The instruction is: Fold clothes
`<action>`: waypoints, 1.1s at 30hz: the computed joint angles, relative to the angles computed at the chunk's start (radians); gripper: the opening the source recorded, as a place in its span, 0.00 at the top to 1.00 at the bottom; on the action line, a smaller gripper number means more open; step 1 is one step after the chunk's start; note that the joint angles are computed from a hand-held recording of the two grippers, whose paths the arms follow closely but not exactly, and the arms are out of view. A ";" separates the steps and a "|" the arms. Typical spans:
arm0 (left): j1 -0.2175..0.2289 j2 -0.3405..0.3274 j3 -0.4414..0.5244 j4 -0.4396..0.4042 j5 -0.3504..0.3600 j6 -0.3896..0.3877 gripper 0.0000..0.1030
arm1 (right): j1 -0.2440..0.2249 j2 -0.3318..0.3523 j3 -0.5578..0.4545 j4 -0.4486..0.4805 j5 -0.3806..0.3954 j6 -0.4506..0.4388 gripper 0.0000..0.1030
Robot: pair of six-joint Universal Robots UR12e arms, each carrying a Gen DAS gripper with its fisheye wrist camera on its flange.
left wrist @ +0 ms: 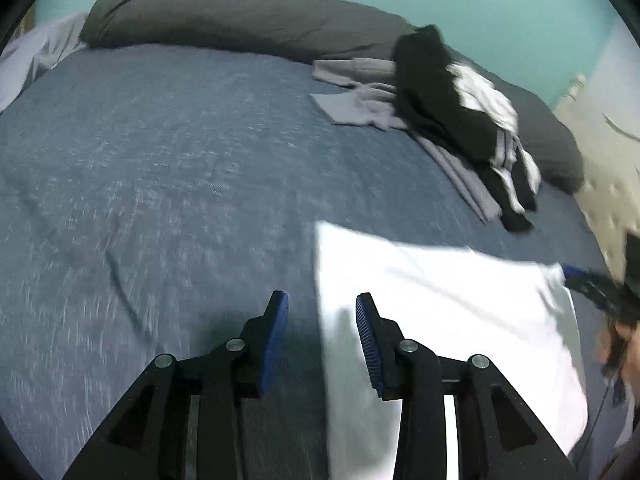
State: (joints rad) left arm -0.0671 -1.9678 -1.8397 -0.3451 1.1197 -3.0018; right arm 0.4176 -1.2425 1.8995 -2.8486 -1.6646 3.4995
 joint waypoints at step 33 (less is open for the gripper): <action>-0.028 0.065 -0.146 0.060 0.018 0.120 0.60 | 0.067 0.109 -0.146 0.104 -0.122 -0.059 0.98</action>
State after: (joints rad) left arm -0.0948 -1.9028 -1.9856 -0.2846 1.1376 -2.8817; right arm 0.4850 -1.1339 1.7534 -2.7447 -1.7866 3.4404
